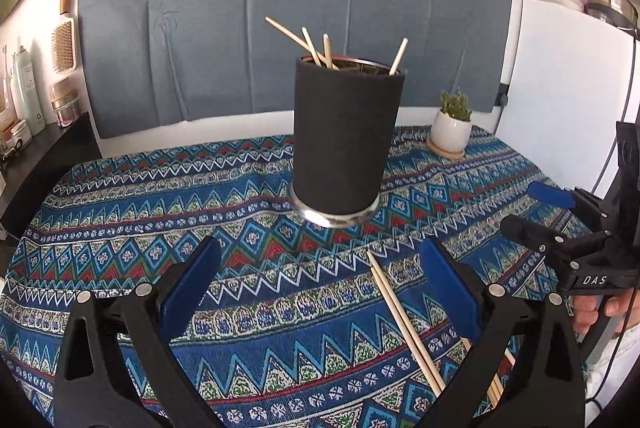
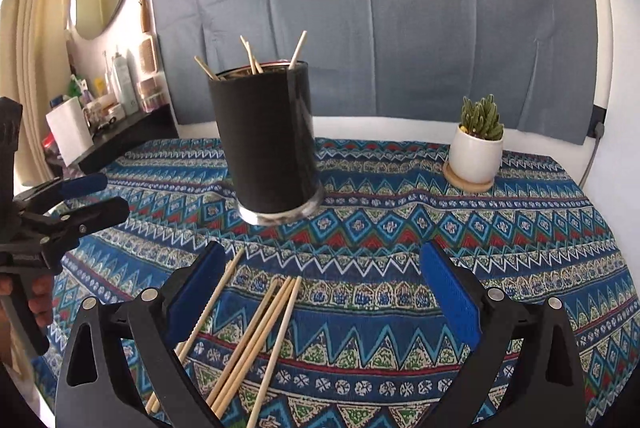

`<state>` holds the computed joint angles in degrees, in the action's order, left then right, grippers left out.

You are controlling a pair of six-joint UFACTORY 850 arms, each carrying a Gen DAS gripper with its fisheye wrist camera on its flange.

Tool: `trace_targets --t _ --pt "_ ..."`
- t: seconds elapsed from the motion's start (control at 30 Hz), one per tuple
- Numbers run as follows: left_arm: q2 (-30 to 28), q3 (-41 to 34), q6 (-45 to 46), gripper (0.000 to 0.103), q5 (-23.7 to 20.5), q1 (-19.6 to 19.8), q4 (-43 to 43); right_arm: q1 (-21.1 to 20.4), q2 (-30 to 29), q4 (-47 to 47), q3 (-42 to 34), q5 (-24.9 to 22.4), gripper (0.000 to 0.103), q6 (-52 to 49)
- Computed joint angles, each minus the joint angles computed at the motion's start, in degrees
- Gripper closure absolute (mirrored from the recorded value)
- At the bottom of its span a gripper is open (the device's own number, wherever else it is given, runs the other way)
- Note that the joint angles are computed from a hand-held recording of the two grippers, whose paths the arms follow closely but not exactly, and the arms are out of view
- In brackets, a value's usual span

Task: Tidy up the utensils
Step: 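Lower both grippers to the loose sticks and close each on one stick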

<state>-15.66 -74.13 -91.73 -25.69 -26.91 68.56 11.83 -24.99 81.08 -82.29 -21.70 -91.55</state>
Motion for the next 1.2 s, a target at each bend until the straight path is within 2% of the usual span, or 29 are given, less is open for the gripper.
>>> trace_targets --t 0.13,0.3,0.47,0.63,0.73,0.87,0.97,1.2 --pt "-3.01 -2.93 14.17 0.006 -2.4 0.39 -15.3 0.46 0.3 -6.88 1.18 2.19 0.01 2.66" --pt "-5.23 -4.17 27.39 0.006 -1.56 2.27 -31.76 1.35 0.04 -21.93 1.73 4.51 0.01 11.8" --pt "-6.29 -4.67 35.91 0.006 -0.29 2.8 -40.9 1.62 -0.7 -33.17 1.35 2.39 0.01 19.96" --pt "-8.0 -6.66 41.77 0.006 -1.45 2.62 -45.48 2.06 -1.87 -46.85 0.28 1.08 0.01 34.41" --pt "-8.79 -7.51 45.74 0.006 -0.74 3.14 -51.27 1.72 -2.62 -46.63 -0.43 -1.0 0.009 34.75" --pt "-9.87 -8.85 45.4 0.006 -2.33 2.59 -49.06 1.37 -3.32 -46.6 -1.0 -2.61 0.008 35.77" --pt "-10.39 -9.3 44.82 0.006 -3.75 1.89 -45.85 0.55 -4.48 -45.35 -2.71 -6.04 0.008 36.21" --pt "-10.01 -8.52 42.6 0.005 -3.93 1.53 -43.35 0.52 -4.42 -44.86 -2.51 -6.09 0.007 35.61"
